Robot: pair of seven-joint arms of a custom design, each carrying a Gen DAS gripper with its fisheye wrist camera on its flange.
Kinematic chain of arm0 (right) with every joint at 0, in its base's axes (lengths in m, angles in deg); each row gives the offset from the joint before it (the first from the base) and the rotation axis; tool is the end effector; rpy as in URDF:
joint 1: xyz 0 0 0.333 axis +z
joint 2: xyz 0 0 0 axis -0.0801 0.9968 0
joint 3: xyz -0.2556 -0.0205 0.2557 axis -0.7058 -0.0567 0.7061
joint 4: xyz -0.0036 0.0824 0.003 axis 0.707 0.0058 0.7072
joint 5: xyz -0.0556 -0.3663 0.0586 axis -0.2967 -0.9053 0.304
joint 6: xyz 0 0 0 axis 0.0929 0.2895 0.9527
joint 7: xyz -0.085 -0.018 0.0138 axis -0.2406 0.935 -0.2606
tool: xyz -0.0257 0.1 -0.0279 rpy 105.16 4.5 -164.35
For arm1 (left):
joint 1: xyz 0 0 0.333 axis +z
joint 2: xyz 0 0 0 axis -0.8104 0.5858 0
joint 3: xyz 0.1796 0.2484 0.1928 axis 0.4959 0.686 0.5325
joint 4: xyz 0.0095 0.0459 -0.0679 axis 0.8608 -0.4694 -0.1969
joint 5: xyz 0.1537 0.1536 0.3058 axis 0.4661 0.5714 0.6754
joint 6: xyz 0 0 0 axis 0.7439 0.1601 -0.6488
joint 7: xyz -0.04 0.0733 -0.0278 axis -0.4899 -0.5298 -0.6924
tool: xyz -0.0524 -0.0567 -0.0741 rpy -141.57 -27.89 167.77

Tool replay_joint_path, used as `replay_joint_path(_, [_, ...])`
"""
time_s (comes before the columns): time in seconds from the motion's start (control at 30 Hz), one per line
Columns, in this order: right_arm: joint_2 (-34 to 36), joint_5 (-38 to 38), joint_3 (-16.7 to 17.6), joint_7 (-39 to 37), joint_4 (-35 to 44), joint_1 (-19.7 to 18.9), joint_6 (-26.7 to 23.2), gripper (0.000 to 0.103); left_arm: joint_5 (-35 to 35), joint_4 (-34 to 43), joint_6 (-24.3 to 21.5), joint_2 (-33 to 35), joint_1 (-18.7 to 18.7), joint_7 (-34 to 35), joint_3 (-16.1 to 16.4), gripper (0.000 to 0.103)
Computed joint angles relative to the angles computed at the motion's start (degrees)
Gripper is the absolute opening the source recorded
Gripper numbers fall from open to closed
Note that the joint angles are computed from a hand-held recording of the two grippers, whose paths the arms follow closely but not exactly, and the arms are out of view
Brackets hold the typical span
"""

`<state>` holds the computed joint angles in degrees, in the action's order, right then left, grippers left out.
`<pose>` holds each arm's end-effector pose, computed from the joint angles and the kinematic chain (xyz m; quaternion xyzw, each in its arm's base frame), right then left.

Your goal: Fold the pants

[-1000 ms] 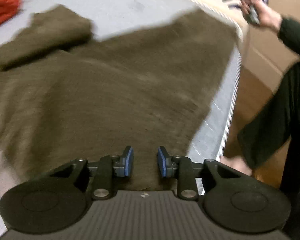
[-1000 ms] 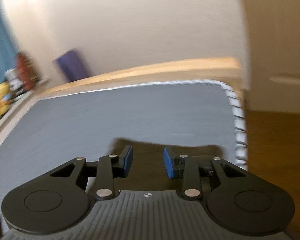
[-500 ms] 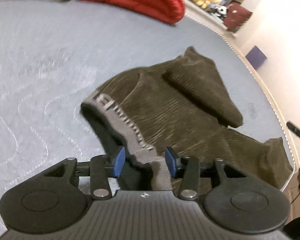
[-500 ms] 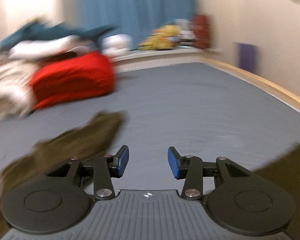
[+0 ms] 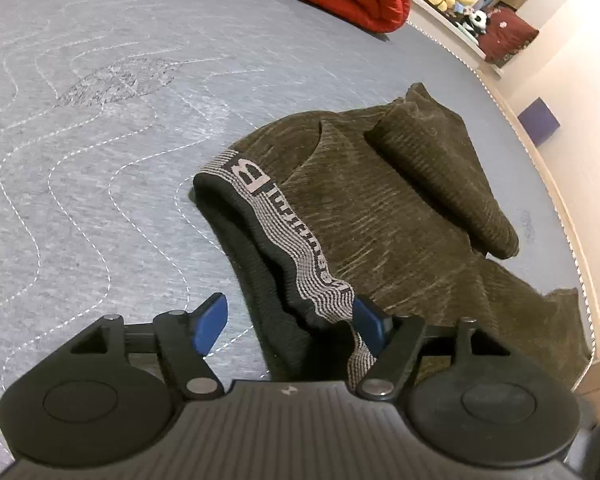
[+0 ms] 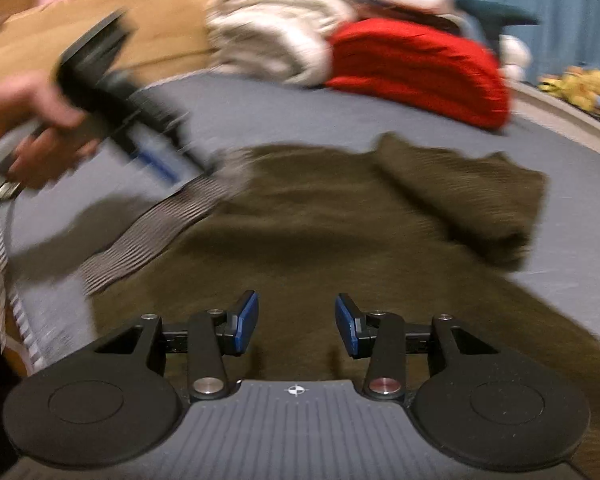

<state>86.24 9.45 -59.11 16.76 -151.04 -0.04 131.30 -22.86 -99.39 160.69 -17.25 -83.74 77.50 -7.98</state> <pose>0.6934 0.2900 0.3485 -0.8712 0.2213 -0.1128 0.4235 0.6802 -0.3482 0.3444 -0.8291 0.4604 -0.2997 0.1042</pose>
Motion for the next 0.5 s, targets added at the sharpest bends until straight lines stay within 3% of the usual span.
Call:
replay_joint_path(0.2, [-1.5,-4.2,-0.6,-3.2,-4.5,1.8,-3.6,0.045,-4.7,-0.7,3.6,1.2,3.6,4.1,-4.8,0.084])
replay_joint_path(0.33, [-1.9,-4.8,-1.0,-2.6,-4.6,3.1,-3.8,0.053,-9.0,-0.7,6.7,2.3,5.0,7.5,-6.8,0.085])
replay_joint_path(0.4, [-1.7,-4.5,-0.7,-1.9,-3.5,2.7,-6.6,0.054,-11.4,-0.7,8.6,3.0,5.5,8.3,-7.5,0.086])
replay_joint_path(0.5, [-1.5,-4.1,-1.3,-1.4,-1.5,2.5,-12.9,0.053,-13.6,1.0,7.4,4.2,5.0,10.2,-7.3,0.087])
